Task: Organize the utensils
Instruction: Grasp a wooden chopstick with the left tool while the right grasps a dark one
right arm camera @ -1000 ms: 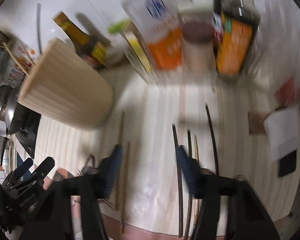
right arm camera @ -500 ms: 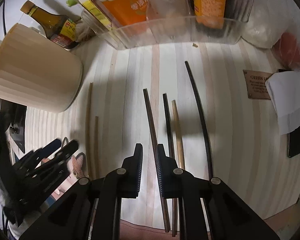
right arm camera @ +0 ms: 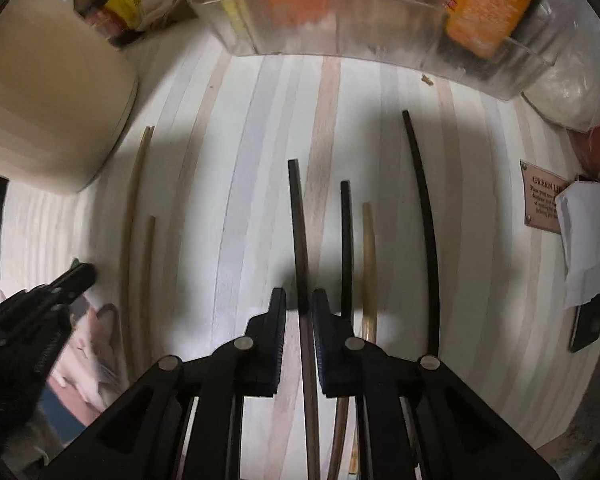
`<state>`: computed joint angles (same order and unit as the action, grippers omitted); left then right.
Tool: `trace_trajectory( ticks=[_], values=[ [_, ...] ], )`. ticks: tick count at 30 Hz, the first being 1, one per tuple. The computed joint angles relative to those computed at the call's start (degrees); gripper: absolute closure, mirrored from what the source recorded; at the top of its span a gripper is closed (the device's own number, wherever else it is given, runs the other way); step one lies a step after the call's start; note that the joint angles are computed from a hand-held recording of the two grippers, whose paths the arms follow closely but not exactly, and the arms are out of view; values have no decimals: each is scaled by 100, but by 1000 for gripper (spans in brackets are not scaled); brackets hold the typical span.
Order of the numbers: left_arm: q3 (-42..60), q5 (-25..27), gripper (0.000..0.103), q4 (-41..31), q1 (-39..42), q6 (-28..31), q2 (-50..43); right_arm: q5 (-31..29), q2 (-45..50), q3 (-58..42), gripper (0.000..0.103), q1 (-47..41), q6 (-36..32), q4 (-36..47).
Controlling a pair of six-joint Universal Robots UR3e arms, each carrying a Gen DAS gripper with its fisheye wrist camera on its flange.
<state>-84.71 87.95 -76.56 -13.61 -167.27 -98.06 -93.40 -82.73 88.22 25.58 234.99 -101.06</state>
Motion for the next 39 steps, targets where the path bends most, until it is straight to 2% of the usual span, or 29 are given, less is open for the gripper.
trace_trajectory(
  ticks=[3, 6, 10, 12, 14, 16, 20, 21, 23, 24, 26, 28, 31, 34, 39],
  values=[
    [-518, -73, 102, -36, 390, 200, 485, -20, 126, -228, 97, 87, 99, 139],
    [-873, -216, 102, -231, 749, 463, 899, 291, 151, -285, 98, 114, 14, 52],
    [-945, -986, 100, -831, 1296, 840, 1245, 448, 217, -458, 98, 276, 15, 128],
    [-650, -1225, 94, -1106, 1264, 843, 1089, 490, 187, -438, 98, 277, 80, 112],
    [-281, -1312, 72, -1196, 1092, 813, 859, 561, 65, -323, 98, 264, 158, 108],
    [-178, -1362, 66, -1096, 890, 794, 771, 550, -33, -324, 98, 264, 193, 260],
    [392, -948, 66, -992, 266, 622, 230, 529, -372, -107, 98, 190, 239, 452],
    [728, -831, 67, -767, 41, 477, -199, 525, -454, -67, 98, 190, 273, 498],
    [843, -476, 71, -541, -260, 387, -497, 526, -583, 12, 98, 170, 298, 554],
    [809, -358, 74, -292, -400, 331, -561, 539, -645, 52, 98, 155, 303, 571],
    [806, -124, 94, -14, -666, 260, -678, 522, -661, 8, 98, 171, 332, 660],
    [833, -113, 98, -40, -683, 169, -699, 469, -647, -78, 98, 231, 380, 783],
    [541, -69, 98, 26, -494, 35, -466, 424, -476, -318, 98, 273, 349, 932],
    [32, -187, 98, -221, 70, 9, 59, 447, -112, -786, 98, 307, 225, 1046],
    [-786, -230, 98, -736, 918, 294, 1002, 729, 606, -1584, 98, 442, -130, 1168]
  ],
)
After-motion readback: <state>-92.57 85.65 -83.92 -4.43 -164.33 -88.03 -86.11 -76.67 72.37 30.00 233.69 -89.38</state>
